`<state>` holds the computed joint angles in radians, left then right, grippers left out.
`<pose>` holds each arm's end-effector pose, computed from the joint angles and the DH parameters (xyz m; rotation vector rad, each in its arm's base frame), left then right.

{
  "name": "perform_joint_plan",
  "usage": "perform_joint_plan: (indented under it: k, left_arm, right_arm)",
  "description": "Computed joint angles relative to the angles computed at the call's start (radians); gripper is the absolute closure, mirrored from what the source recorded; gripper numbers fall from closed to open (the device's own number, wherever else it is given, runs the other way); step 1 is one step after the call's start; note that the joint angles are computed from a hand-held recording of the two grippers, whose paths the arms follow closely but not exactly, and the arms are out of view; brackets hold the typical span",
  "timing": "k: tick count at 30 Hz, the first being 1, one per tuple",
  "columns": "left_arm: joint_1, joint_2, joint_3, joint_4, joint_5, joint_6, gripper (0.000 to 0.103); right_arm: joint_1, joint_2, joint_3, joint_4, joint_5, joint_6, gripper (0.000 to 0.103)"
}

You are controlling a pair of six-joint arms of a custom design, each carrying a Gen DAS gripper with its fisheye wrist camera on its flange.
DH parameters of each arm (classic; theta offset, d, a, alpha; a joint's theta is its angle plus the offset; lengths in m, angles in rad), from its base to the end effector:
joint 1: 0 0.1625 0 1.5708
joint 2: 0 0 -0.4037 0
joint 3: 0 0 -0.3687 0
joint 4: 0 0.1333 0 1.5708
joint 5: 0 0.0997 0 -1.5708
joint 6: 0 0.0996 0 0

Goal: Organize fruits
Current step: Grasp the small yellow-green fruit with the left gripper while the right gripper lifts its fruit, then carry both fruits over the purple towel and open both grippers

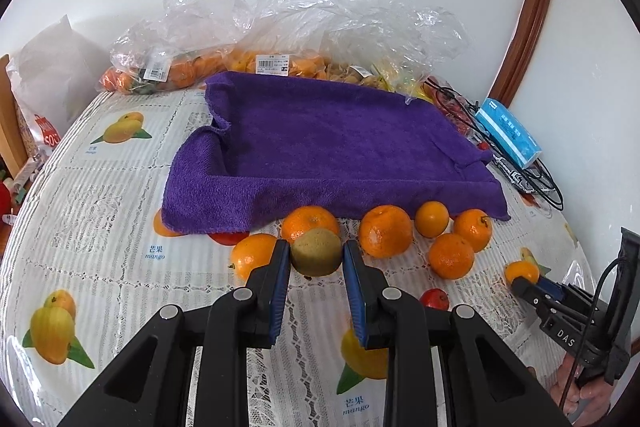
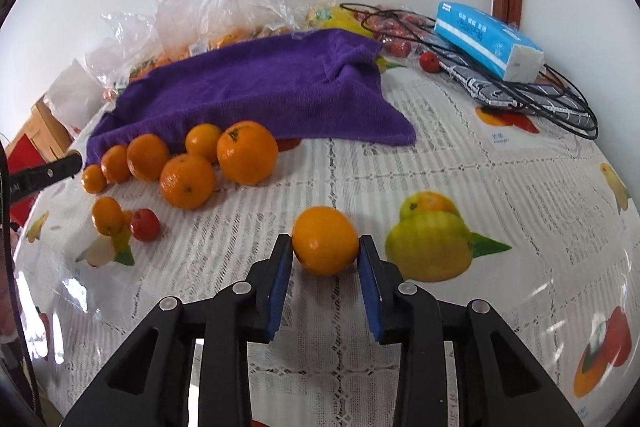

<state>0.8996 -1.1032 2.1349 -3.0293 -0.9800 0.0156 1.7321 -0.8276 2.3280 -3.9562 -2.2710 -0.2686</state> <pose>-0.1608 -0.5060 0.1724 0.7161 2.5135 -0.7905 0.1359 -0.4046 0.1209 0.0982 -2.2499 1.0065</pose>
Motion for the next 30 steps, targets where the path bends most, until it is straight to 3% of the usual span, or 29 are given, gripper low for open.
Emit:
perform_joint_plan:
  k: [16,30]
  left_arm:
    - [-0.014,0.001,-0.021,-0.005,0.029,0.001,0.078]
    - [0.014,0.123,-0.223,0.001,0.054,0.054,0.078]
  right_arm:
    - [0.063,-0.009,-0.072,-0.016,0.005,-0.063,0.070]
    - [0.070,0.001,-0.319,0.138,0.074,-0.157,0.070]
